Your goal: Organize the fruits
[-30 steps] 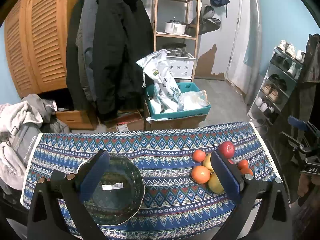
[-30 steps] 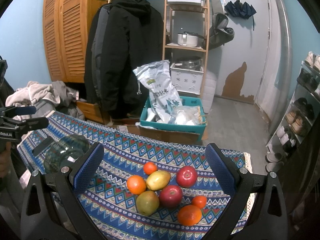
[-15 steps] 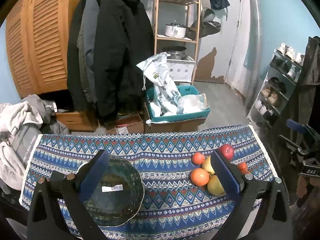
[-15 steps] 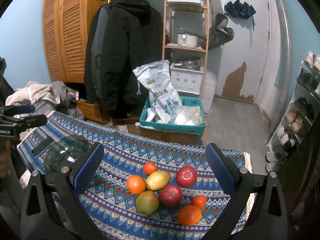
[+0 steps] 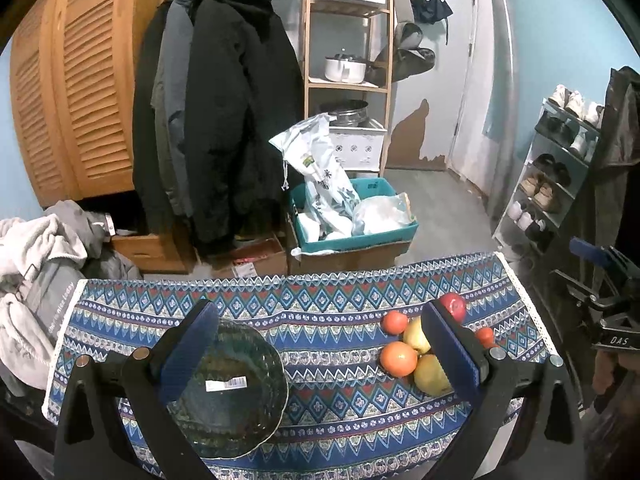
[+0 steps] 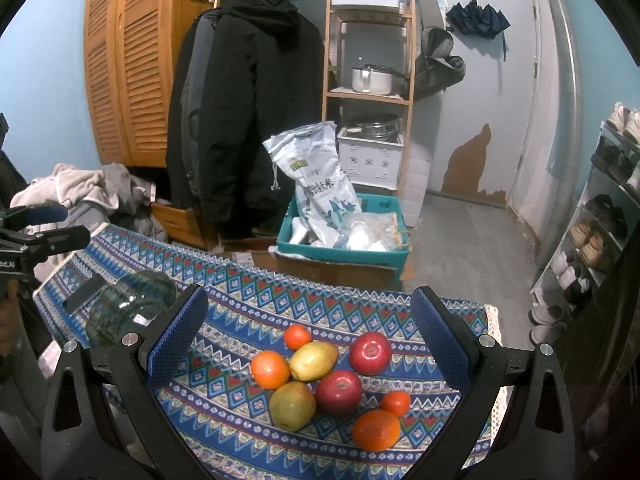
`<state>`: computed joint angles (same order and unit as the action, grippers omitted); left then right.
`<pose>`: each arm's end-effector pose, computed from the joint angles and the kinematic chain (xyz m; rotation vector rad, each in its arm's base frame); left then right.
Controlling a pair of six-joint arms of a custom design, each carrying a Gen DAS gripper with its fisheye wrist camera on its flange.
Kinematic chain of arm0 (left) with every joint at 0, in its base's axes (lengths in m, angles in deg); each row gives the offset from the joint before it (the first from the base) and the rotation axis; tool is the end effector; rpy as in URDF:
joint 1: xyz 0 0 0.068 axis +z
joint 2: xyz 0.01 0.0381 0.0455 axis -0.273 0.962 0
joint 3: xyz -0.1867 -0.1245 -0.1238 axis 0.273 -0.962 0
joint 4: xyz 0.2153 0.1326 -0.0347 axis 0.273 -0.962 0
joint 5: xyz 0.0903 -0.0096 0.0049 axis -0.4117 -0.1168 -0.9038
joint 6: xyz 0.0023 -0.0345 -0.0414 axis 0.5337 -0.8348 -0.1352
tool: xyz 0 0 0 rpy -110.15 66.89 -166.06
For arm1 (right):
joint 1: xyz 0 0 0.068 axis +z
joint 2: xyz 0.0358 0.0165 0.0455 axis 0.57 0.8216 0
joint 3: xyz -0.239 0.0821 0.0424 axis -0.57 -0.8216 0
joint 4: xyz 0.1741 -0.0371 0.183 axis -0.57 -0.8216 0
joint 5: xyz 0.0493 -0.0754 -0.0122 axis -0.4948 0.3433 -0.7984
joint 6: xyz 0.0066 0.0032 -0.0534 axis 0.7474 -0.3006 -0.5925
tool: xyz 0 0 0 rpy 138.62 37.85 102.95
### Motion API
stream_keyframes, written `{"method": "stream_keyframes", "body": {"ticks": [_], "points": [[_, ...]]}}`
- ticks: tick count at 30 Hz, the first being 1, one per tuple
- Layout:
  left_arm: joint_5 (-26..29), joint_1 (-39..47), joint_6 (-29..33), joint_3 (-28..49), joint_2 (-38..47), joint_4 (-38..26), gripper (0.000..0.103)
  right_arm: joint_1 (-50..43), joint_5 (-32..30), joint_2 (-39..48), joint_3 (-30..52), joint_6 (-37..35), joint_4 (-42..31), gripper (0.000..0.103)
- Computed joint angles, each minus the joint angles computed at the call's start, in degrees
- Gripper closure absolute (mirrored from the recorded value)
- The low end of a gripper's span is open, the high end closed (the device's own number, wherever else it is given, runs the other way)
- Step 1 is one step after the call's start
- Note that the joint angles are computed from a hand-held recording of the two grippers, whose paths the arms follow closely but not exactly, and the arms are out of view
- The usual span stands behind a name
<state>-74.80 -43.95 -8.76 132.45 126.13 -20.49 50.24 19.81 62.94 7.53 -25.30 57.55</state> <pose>0.3328 -0.1755 0.2816 0.3983 2.2367 -0.2569 0.2719 0.0694 0.2557 -0.0593 2.1698 0.0480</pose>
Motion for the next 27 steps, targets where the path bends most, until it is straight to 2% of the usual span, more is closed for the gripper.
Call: {"method": "stream_keyframes", "body": {"ticks": [13, 22, 27], "points": [[0.1, -1.1, -0.5, 0.1, 0.0, 0.4, 0.001, -1.9, -0.6, -1.7, -1.0, -0.6, -0.6, 0.003], [0.6, -3.0, -0.3, 1.4, 1.6, -0.2, 0.001, -5.9, -4.6, -1.8, -1.4, 1.2, -1.5, 0.003], [-2.4, -6.1, 2.1, 2.9, 4.3, -0.9, 0.001, -8.1, -5.7, -1.2, -2.1, 1.3, -2.2, 0.003]]}}
